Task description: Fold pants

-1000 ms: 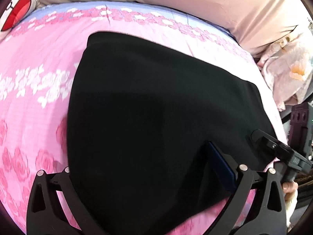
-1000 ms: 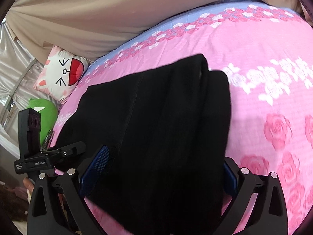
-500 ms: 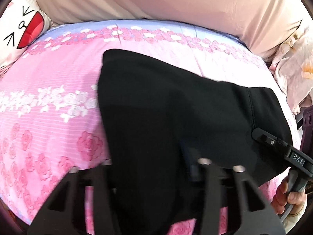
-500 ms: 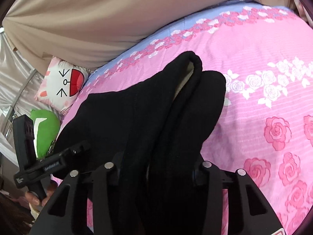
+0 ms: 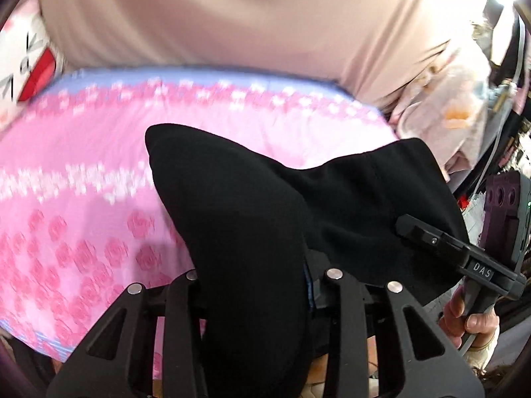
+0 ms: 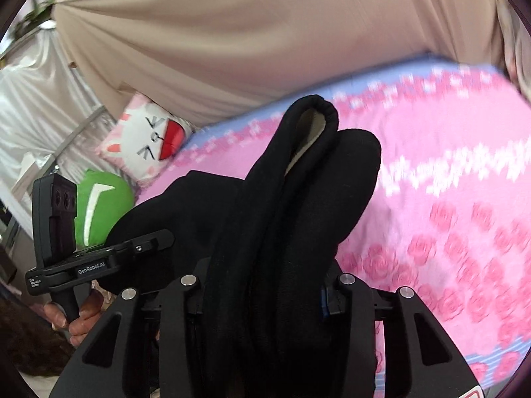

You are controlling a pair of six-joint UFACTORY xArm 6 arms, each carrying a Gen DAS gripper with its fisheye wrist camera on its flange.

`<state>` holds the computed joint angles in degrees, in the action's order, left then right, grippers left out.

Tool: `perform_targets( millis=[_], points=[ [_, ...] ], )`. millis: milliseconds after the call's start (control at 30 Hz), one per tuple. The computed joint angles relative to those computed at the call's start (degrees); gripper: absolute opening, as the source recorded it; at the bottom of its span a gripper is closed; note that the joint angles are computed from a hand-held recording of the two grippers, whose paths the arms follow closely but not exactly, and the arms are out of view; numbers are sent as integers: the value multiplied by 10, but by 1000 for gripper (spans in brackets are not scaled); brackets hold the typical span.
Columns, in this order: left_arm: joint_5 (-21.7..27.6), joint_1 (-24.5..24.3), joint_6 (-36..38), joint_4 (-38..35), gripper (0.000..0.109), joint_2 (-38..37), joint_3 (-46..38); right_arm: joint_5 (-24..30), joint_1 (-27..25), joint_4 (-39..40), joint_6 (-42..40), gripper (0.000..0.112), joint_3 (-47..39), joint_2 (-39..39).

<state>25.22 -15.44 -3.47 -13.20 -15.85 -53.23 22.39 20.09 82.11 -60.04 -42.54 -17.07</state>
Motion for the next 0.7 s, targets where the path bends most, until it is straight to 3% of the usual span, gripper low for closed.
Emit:
perform_targets(
  millis=[167,333,433,567,700],
  points=[
    [-51,-1,4,29,33,-6,-38,-25,0,30,-54,42,-29,-35],
    [-96,18,14,68,33,72,-148,-10,-27,90,-142,42,-148,32],
    [-104,34,8,91,34,145,-235,18,-48,103,-157,43,-262,127],
    [-99,58,-3,112,35,284,-398,61,-76,72,-109,44,-427,272],
    [-53,78,-54,178,36,449,-589,70,-83,-10,4,46,-646,468]
  ],
)
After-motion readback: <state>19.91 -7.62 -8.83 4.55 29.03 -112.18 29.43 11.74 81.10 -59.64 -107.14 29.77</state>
